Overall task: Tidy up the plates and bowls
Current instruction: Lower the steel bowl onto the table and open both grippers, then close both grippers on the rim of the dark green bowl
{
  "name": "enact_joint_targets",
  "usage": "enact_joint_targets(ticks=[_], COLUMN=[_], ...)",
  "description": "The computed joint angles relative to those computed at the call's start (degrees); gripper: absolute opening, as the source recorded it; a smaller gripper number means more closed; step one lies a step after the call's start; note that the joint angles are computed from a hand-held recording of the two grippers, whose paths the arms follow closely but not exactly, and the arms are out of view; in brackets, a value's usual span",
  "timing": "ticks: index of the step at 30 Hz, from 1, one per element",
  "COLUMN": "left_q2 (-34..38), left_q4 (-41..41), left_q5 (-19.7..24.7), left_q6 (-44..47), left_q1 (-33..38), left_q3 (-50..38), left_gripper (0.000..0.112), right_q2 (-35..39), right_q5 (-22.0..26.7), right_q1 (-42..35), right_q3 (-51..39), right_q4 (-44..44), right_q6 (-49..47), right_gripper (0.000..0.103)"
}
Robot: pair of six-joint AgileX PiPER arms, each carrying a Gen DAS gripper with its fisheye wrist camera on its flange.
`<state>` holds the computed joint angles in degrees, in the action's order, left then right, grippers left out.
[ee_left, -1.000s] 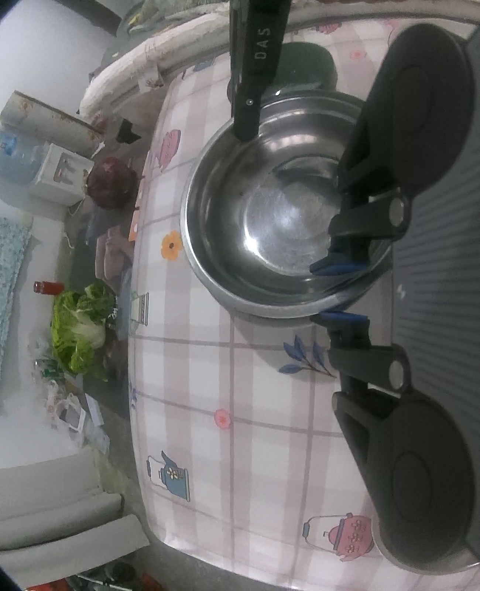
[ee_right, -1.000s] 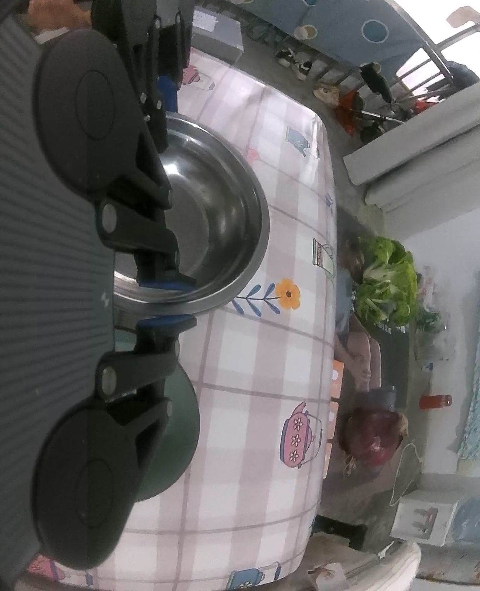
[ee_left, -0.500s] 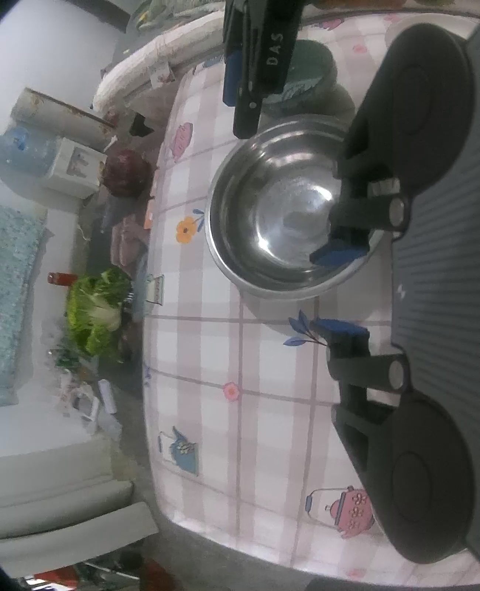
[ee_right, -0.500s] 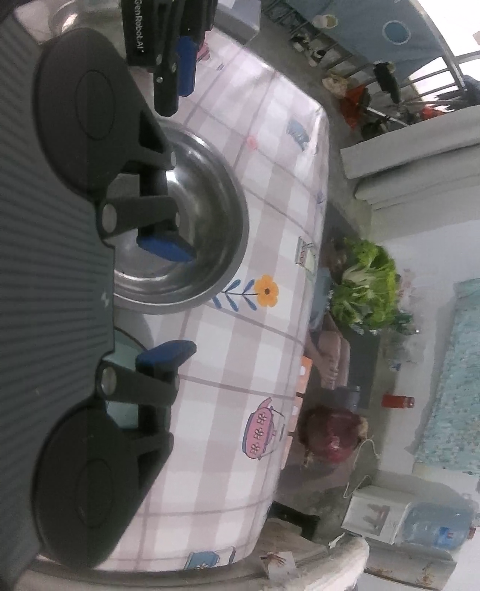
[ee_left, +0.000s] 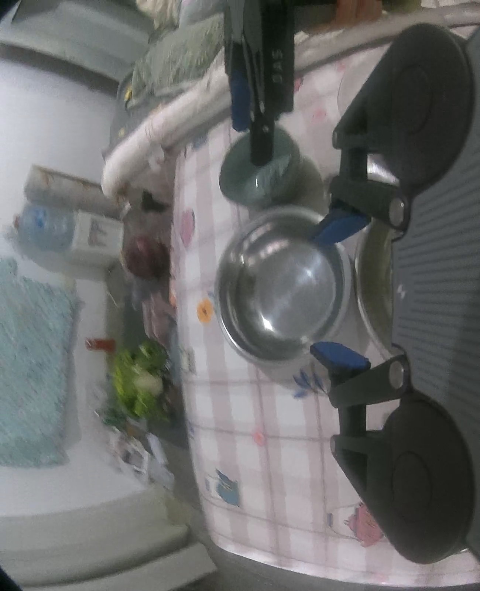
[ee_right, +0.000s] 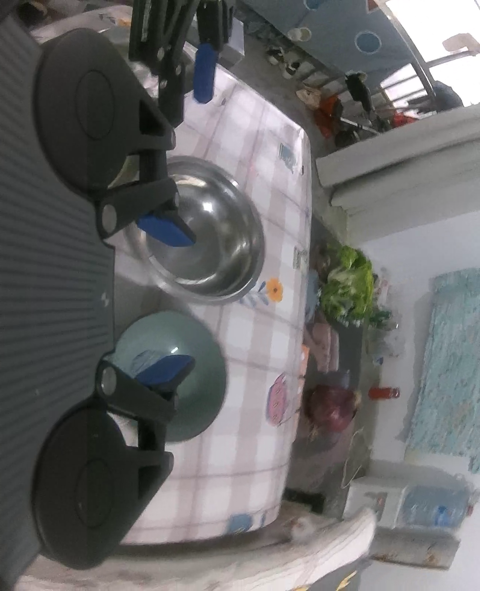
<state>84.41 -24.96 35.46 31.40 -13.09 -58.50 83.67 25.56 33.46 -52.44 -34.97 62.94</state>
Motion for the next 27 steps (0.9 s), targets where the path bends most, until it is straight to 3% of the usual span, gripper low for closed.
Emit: enact_joint_targets(ticks=[5,10,15,21,27], left_q2=[-2.8,-2.2,0.2,4.0,7.7], left_q4=[-3.3,-2.2,-3.4,-6.8,-6.9], left_q5=[-1.1,-2.8,-4.0,-6.1,-8.0], left_q6=[3.4,-1.2,-5.0,-8.3,-17.1], left_q1=[-3.8,-9.1,-13.1,-16.7,-19.2], left_q3=[2.4,2.9,2.6,0.8,-1.3], left_gripper=[0.065,0.066,0.066,0.066,0.066], right_q2=[-6.5,-12.5,-17.4,-19.5,-18.5], right_q5=[1.5,0.3,-2.3,-7.1,-12.6], right_q1=[1.0,-0.9,-4.9,-12.4,-20.7], right_q3=[6.7,12.7,17.7,21.3,23.4], right_q4=[-3.4,-4.1,-1.5,7.3,25.5], right_q6=[7.3,11.1,8.8,-2.1,-23.4], right_gripper=[0.066,0.066,0.067,0.068,0.069])
